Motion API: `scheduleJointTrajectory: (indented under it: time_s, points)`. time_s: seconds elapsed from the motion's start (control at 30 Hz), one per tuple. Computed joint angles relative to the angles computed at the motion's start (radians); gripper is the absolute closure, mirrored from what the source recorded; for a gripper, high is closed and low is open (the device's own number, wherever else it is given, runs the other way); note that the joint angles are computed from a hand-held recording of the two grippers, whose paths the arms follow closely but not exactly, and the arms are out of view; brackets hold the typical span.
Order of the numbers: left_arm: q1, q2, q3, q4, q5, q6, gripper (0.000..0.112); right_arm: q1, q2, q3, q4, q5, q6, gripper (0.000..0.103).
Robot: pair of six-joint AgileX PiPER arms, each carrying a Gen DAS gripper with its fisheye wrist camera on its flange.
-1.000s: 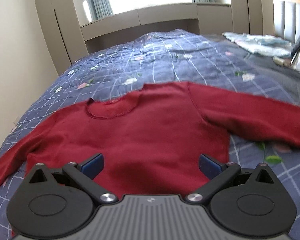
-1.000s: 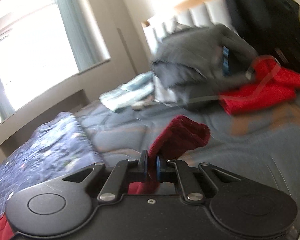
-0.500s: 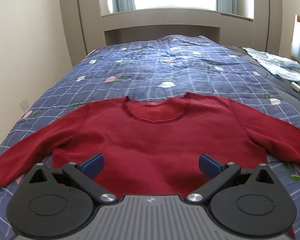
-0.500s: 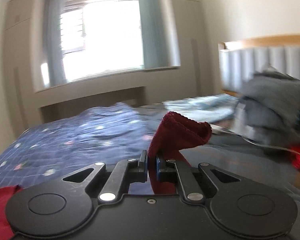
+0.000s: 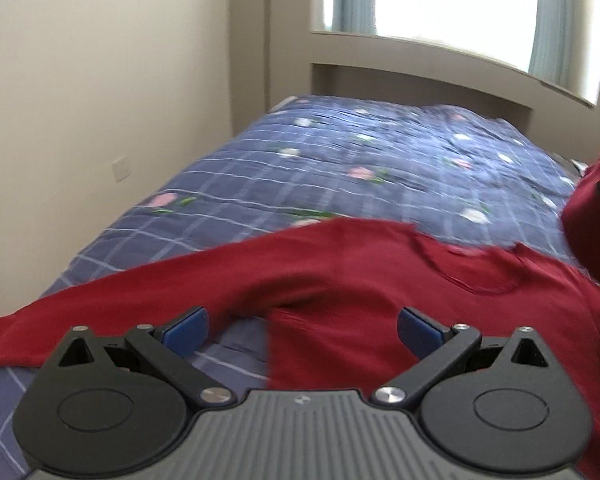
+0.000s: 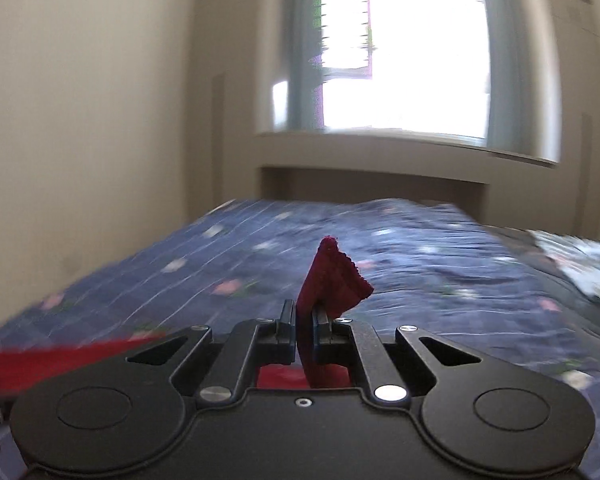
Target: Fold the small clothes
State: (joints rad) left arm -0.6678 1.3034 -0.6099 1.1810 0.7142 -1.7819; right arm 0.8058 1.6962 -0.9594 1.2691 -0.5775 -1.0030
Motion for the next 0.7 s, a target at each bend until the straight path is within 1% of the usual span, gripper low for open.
scheduleJointTrajectory:
  time_s: [0.1, 0.2, 0.3, 0.37, 0.47, 0.5, 0.53, 0.57, 0.6, 0.63, 0.7]
  points:
    - [0.083, -0.048, 0.049, 0.025, -0.032, -0.001, 0.010, 0.045, 0.121, -0.125, 0.101, 0.065, -0.175, 0.096]
    - [0.172, -0.073, 0.083, 0.035, -0.080, 0.016, 0.010, 0.083, 0.201, -0.186, 0.204, 0.092, -0.327, 0.096]
    - [0.238, -0.073, 0.105, 0.045, -0.125, 0.022, 0.010, 0.119, 0.266, -0.212, 0.272, 0.090, -0.415, 0.096]
    - [0.265, -0.061, 0.117, 0.074, -0.153, -0.003, 0.010, 0.146, 0.307, -0.228, 0.290, 0.072, -0.437, 0.096]
    - [0.281, -0.035, 0.125, 0.107, -0.182, -0.038, 0.010, 0.153, 0.336, -0.231, 0.283, 0.084, -0.444, 0.092]
    - [0.284, -0.026, 0.126, 0.117, -0.191, -0.047, 0.010, 0.156, 0.340, -0.234, 0.289, 0.092, -0.454, 0.087]
    - [0.280, -0.019, 0.127, 0.128, -0.196, -0.058, 0.010, 0.154, 0.335, -0.212, 0.259, 0.101, -0.424, 0.085]
    - [0.274, -0.014, 0.127, 0.136, -0.198, -0.066, 0.010, 0.158, 0.332, -0.204, 0.246, 0.104, -0.414, 0.079]
    - [0.271, -0.008, 0.126, 0.150, -0.202, -0.077, 0.010, 0.155, 0.325, -0.191, 0.227, 0.110, -0.401, 0.069]
    - [0.256, -0.004, 0.126, 0.157, -0.195, -0.091, 0.010, 0.158, 0.311, -0.174, 0.210, 0.116, -0.383, 0.062]
    - [0.248, 0.004, 0.122, 0.178, -0.197, -0.114, 0.010, 0.151, 0.274, -0.126, 0.152, 0.133, -0.318, 0.031]
